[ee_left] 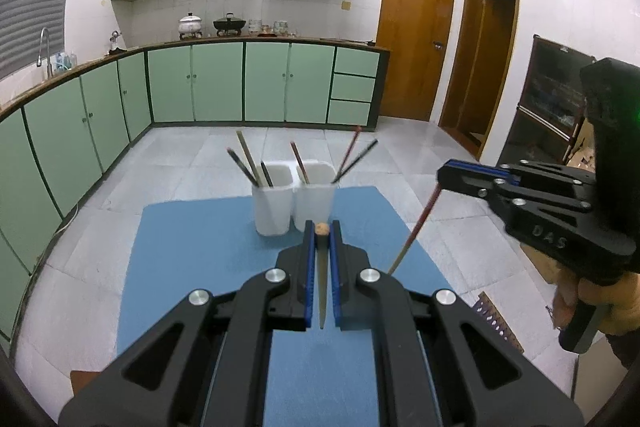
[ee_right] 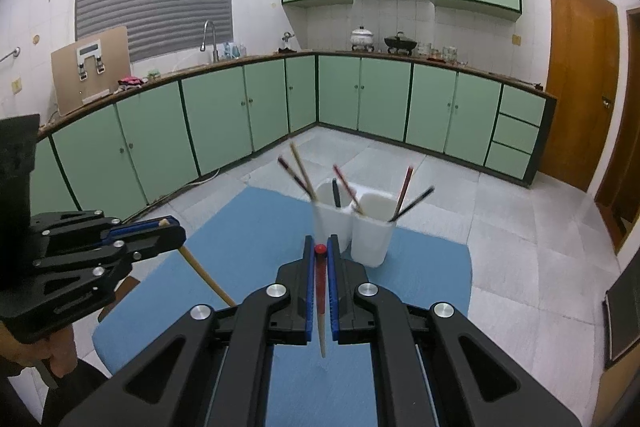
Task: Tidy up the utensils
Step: 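Lift both chopsticks and carry them over the white holder, then insert the chopsticks into the holder and open both tools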
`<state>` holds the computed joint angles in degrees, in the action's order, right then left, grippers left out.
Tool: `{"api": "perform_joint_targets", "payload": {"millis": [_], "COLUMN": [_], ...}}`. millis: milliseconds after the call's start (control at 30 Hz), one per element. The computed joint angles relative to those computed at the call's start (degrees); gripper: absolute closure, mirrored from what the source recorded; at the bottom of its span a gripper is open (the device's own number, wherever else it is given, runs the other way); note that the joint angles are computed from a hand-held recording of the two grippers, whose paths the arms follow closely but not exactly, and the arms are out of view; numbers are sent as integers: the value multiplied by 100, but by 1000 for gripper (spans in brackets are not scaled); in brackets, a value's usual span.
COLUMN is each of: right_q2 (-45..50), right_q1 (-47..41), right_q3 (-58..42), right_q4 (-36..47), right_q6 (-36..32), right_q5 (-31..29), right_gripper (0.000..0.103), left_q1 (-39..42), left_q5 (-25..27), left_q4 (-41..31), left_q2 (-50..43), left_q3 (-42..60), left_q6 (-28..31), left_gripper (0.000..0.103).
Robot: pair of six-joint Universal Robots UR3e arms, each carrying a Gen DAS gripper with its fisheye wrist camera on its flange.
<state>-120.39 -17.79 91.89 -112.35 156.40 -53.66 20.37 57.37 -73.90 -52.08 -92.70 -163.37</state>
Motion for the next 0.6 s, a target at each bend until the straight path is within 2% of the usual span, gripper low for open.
{"api": "perform_joint_targets", "payload": {"millis": [67,167,400,600], "right_q2": [248,741,1993,3650], "right_q1": [16,133,382,863], "right_q3": [-443,-1191,-3100,-5454], "right_q4": [85,157,406,757], "right_q6": [61,215,548,1104], "right_q5": [-4,-97,-336,-780], "right_gripper": [97,97,97,97], "left_q1": [-21,-293,-616,-1144], "left_q5": [16,315,660,1273], "left_q4": [-24,202,341,510], "left_q2": [-307,-840,-2230,-3711], "left_q3": [381,956,2810,4583], "left_q6": [-43,-229,-669,-1148], "left_gripper": [97,97,97,97]}}
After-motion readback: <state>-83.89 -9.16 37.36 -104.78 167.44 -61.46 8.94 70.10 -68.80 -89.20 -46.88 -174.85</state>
